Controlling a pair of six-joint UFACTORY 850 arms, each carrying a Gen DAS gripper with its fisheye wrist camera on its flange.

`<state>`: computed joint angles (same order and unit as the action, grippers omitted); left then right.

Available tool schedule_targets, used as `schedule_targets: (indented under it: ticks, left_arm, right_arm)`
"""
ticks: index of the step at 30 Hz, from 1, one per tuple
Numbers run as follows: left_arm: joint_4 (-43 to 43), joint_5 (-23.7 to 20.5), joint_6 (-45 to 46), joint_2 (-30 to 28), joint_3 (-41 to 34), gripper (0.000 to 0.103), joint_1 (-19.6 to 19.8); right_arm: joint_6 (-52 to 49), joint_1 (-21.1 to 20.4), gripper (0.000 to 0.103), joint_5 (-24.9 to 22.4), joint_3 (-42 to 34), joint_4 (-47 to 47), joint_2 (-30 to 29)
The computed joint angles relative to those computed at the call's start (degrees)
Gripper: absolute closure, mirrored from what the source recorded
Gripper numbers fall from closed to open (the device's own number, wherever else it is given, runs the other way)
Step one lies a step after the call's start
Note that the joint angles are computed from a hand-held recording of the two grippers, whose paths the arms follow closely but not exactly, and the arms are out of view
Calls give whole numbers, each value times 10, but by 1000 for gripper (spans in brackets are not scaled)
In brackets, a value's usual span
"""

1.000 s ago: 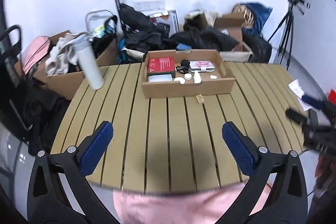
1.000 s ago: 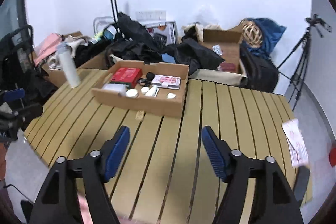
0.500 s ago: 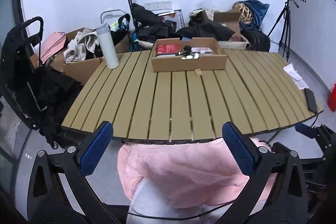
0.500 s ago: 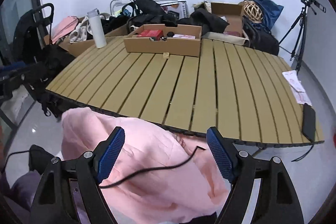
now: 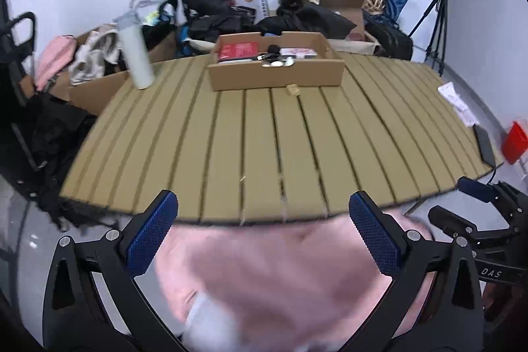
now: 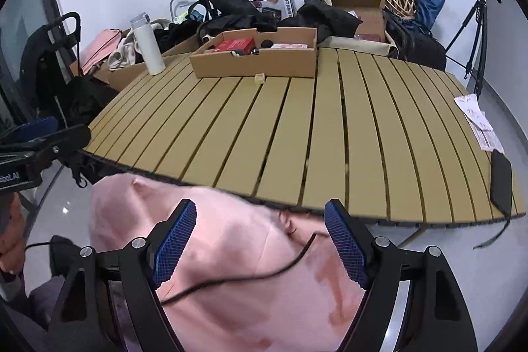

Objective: Organize objects
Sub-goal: 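Withdraw both grippers back toward the table edge, then grasp the small beige wooden block with the left gripper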

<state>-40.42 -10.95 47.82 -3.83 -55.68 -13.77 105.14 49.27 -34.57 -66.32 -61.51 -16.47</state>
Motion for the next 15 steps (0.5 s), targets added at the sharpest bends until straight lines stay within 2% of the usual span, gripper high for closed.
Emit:
schedule_targets:
  ticks: [2, 3, 6, 7, 11, 14, 15]
  left_arm:
    - [-100, 6, 103, -42, -28, 0, -6]
    - [-116, 8, 124, -69, -48, 0, -10]
    - [-69, -3, 86, -153, -125, 0, -22]
    - [-81, -19, 97, -180, -155, 0, -23]
    - [7, -121, -23, -314, -329, 0, -23]
    - [101, -133, -143, -393, -438, 2, -31]
    - [121, -149, -172, -426, -485, 4, -33]
  right_arm:
    - [-6, -27, 20, 20, -12, -10, -11]
    - [-2, -38, 20, 27, -16, -20, -17]
    - [16, -87, 20, 71, -42, -53, -45]
    - [15, -105, 20, 91, -54, -55, -58]
    - [-63, -169, 20, 146, -136, 3, -130]
    - [-171, -204, 20, 151, -215, 93, -193]
    - [-207, -215, 20, 155, -241, 123, -213]
